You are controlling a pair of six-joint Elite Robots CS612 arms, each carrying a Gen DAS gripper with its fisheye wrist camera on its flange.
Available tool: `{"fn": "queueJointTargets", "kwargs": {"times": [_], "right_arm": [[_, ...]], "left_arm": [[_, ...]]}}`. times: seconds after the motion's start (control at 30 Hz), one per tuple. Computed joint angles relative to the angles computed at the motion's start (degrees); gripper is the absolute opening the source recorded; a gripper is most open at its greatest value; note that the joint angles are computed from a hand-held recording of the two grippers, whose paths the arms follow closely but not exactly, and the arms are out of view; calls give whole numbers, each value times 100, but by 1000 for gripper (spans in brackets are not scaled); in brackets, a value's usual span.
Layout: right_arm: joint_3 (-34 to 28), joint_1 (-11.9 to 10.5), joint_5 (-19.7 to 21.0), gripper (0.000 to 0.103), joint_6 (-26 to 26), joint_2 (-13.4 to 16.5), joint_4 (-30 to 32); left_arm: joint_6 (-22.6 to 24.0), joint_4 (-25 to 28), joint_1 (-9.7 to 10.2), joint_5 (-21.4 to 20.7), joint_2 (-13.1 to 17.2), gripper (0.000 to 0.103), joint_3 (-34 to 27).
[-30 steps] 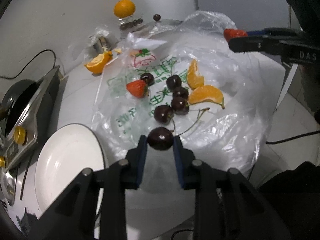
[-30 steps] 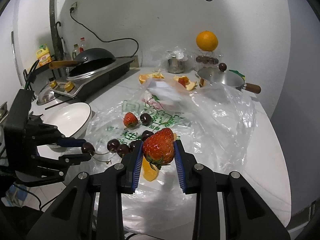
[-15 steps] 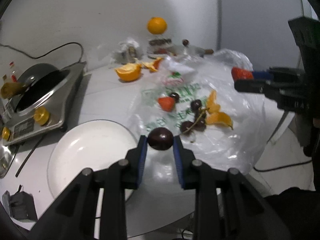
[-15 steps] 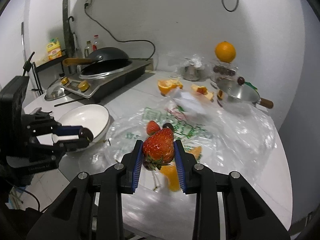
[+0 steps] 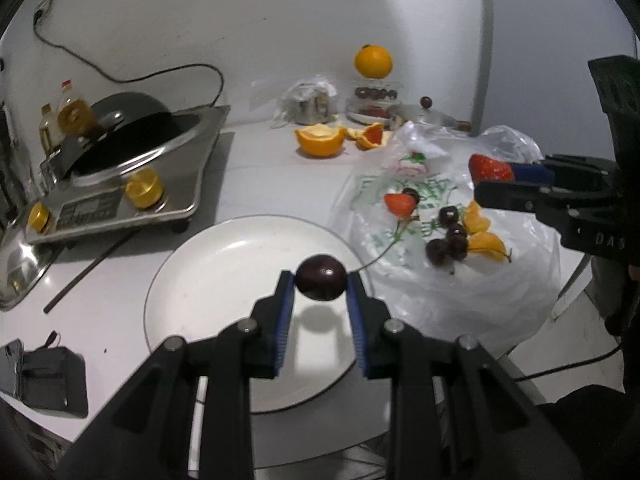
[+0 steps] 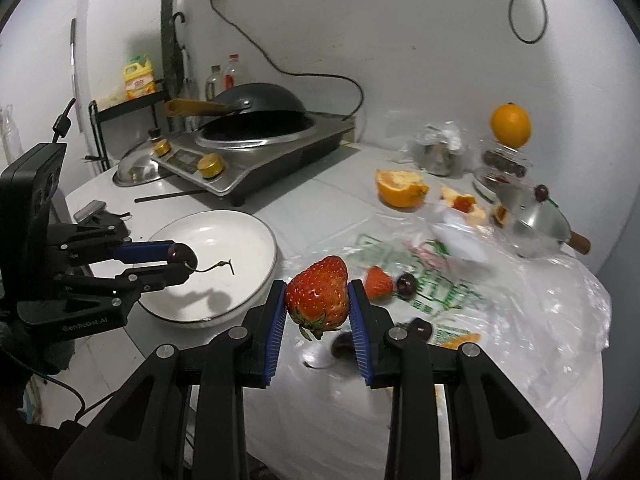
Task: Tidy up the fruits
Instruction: 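Carry the cherry in the left gripper and strawberry in the right over the white plate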
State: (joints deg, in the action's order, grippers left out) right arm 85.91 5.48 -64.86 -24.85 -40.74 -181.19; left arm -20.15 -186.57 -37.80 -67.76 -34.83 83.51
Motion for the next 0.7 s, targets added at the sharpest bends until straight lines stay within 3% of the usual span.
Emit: {"fn": "queueJointTargets", "kwargs": {"times": [0.7], "right_arm": [[-615,431,179,33,-378,349,1051]], "left_arm": [[-958,-33,191,19,15,27,299]]}}
